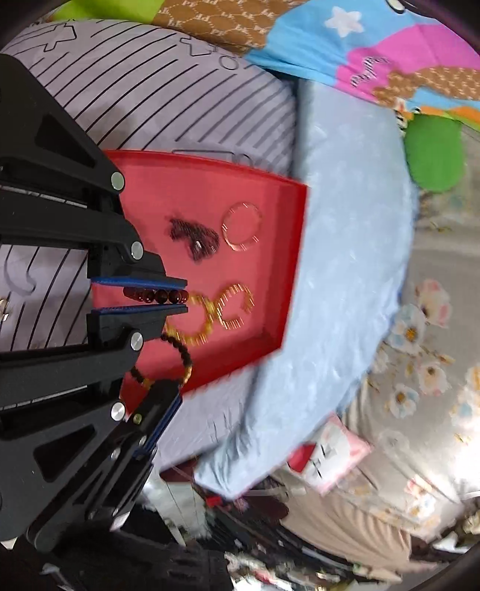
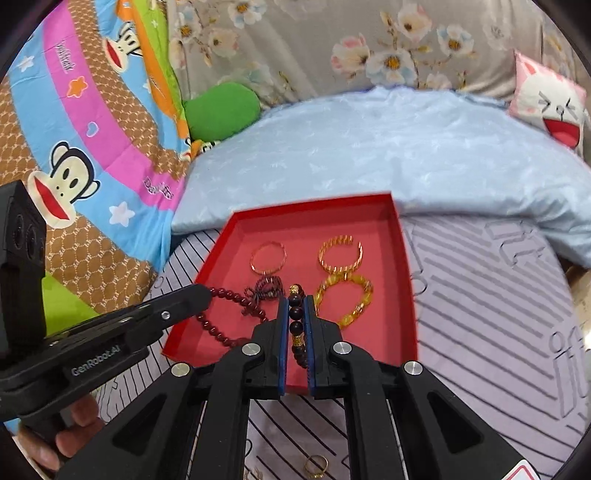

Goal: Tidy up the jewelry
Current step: 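Carry both bead bracelets into the red tray and open both tools, then withdraw both tools toward the yellow bead bracelet and gold earrings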

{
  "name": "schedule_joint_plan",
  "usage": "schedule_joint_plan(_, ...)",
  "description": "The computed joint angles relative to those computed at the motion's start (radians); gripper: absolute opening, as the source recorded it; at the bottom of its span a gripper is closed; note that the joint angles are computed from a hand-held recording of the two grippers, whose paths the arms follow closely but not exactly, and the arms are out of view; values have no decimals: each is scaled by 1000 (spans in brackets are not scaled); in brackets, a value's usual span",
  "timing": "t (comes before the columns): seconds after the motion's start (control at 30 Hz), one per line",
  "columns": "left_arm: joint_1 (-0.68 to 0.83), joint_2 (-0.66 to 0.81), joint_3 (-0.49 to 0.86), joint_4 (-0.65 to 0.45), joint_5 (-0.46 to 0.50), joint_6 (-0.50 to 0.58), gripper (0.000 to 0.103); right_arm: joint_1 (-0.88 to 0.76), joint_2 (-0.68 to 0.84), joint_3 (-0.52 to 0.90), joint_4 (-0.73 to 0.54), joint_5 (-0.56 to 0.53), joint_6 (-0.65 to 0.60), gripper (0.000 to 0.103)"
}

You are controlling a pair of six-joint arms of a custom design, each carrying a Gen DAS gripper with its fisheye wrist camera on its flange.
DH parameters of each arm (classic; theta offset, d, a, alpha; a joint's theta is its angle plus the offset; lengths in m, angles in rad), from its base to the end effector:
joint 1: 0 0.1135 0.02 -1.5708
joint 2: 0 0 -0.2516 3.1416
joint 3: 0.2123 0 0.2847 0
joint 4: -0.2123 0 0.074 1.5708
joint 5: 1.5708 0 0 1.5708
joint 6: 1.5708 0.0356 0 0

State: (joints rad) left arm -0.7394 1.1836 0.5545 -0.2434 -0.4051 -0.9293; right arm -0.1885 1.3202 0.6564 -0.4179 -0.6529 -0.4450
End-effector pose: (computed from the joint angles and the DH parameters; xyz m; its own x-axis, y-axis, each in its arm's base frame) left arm 0.1971 -0.1607 0.1495 -0.6848 -0.3720 -0.6266 -0.1948 0.9220 -0.3345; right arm 0.2612 -0.0278 0.1427 -0.7261 -0.2096 -0.6549 -0.4920 0.8238 0.2818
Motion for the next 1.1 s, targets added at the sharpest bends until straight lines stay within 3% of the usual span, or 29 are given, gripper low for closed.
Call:
schedule_joint_plan(0.1,38,111,2,43,25,6,8,21,75,-8,67,55,12,8)
schedule_joint_plan(0.3,44,217,26,2,-38,10,8,21,152,-18,158,117,9,8)
schedule_joint_plan(0.53,35,274,45,-31,-94,8,8,42,116,-78,246,174,-10,8)
schedule_joint_plan(0.6,21,274,46,-38,-114,2,9,39,99,-95,263,177,-5,15)
schedule_joint_plan(0.73,4,263,41,-52,-144,-26,26,11,79,-103,262,155,2,26)
schedule_joint_plan(1.1,-55,228,62,-127,-184,-68,27,-41,-15,-115,179,104,-27,26)
